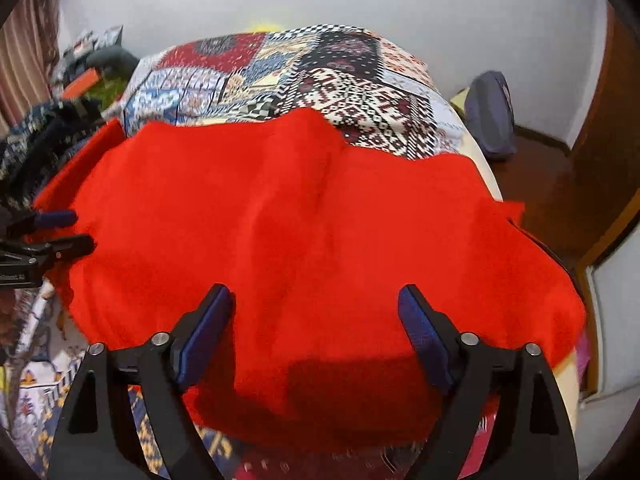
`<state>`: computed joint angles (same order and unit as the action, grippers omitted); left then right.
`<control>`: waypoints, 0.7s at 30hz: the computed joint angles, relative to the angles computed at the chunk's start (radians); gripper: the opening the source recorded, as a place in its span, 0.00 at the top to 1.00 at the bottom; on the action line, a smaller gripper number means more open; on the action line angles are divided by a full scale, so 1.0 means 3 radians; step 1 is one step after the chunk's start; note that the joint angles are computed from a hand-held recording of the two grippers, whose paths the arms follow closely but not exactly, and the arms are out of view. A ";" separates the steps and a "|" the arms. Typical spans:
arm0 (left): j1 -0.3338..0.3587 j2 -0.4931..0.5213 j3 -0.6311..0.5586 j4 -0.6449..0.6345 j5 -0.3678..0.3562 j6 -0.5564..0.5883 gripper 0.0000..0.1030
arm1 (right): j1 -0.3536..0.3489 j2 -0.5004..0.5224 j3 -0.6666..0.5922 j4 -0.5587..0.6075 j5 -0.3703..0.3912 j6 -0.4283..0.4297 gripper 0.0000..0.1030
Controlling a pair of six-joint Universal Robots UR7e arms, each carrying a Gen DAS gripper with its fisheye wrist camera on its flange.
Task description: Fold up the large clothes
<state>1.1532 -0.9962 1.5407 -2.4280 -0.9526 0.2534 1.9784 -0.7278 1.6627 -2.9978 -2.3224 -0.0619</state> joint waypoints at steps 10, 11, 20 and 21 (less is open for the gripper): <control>0.0017 -0.0355 0.0297 0.0020 0.0055 -0.0208 0.21 | -0.0056 -0.0348 0.0441 -0.0119 -0.0108 0.0621 0.16; 0.0014 -0.0391 0.0325 0.0032 0.0045 -0.0237 0.21 | -0.0031 -0.0362 0.0451 -0.0088 -0.0194 0.0680 0.16; 0.0100 -0.0798 0.0533 0.0092 -0.0230 -0.1011 0.21 | 0.0158 -0.0440 0.0458 0.0037 -0.0454 0.0731 0.16; 0.0121 -0.0824 0.0543 0.0106 -0.0312 -0.1051 0.21 | 0.0171 -0.0441 0.0456 0.0015 -0.0451 0.0713 0.16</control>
<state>1.1896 -1.2434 1.7036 -2.3961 -1.0462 -0.0620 2.0298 -0.8601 1.7996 -2.9932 -2.4576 0.1521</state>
